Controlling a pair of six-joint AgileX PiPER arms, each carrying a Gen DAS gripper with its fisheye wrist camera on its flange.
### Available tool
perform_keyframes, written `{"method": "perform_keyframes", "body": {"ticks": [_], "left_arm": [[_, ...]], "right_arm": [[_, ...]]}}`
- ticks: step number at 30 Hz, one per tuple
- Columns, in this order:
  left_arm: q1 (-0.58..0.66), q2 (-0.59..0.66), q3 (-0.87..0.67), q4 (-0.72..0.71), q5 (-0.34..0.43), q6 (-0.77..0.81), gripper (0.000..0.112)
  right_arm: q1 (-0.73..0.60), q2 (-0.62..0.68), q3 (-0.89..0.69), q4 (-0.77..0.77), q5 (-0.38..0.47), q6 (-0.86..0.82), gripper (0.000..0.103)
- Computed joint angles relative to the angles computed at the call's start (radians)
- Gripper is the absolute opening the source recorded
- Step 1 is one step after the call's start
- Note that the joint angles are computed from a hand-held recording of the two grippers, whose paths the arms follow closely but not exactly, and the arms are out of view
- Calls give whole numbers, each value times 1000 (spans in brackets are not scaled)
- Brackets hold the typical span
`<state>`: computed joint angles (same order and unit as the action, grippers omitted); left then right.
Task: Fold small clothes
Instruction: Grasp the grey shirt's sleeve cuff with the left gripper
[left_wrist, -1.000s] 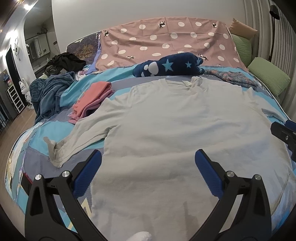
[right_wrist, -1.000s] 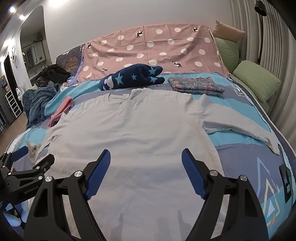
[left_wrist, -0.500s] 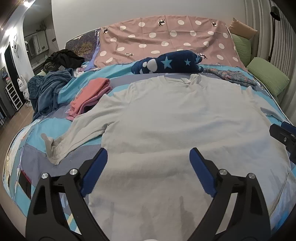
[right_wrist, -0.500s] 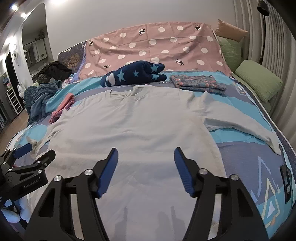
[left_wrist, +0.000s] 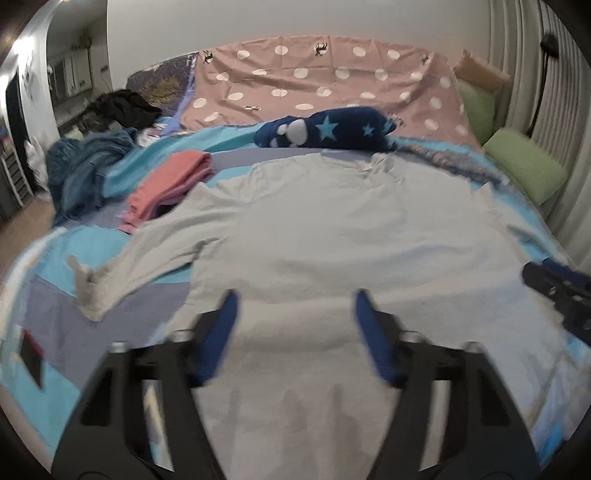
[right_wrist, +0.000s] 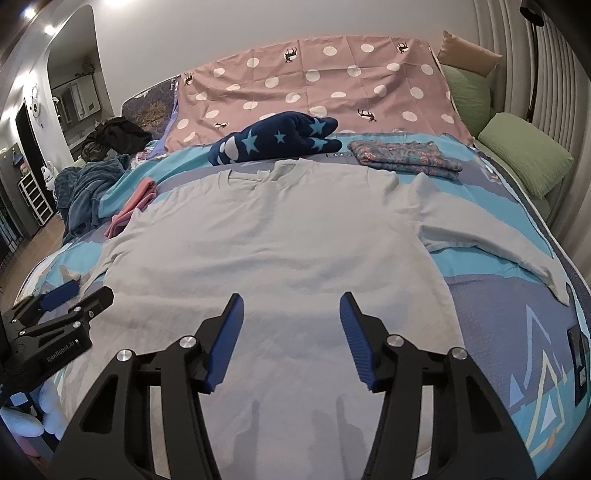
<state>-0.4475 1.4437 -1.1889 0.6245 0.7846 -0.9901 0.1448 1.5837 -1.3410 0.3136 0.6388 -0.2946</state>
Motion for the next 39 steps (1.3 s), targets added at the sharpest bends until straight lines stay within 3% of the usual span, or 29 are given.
{"method": "perform_keyframes", "body": {"ticks": [1, 4, 6, 8, 12, 17, 21, 22, 24, 25, 26, 31, 36, 39], "left_arm": [[30, -15, 21, -54, -49, 38, 37], [96, -20, 46, -96, -78, 50, 36], [144, -27, 60, -57, -61, 3, 49], [228, -41, 81, -19, -47, -38, 74], [430, 3, 75, 72, 30, -58, 78], [775, 191, -45, -23, 38, 96, 78], [919, 361, -217, -177, 37, 288, 78], [943, 417, -284, -200, 57, 318, 77], [977, 494, -381, -249, 85, 373, 48], [1006, 511, -396, -324, 74, 428, 11], [1034, 536, -432, -412, 69, 482, 3], [953, 388, -377, -503, -40, 567, 2], [682, 189, -349, -643, -138, 753, 2], [542, 163, -378, -695, -146, 790, 2]], "right_arm": [[2, 2, -2, -6, -1, 5, 56], [2, 10, -9, -19, 4, 20, 56], [-1, 15, -13, -23, 9, 27, 56], [-7, 17, -16, -24, 11, 28, 56], [-15, 25, -23, -26, 18, 35, 56], [-15, 38, -38, -45, 28, 53, 56], [-6, 42, -48, -80, 30, 89, 56], [-5, 40, -47, -84, 29, 95, 56], [-3, 35, -45, -93, 23, 103, 56], [-1, 33, -45, -102, 22, 110, 56], [-1, 31, -44, -107, 22, 113, 56], [-11, 31, -44, -119, 7, 110, 56], [-26, 81, -91, -77, 38, 94, 56], [-36, 81, -91, -53, 41, 63, 56]]}}
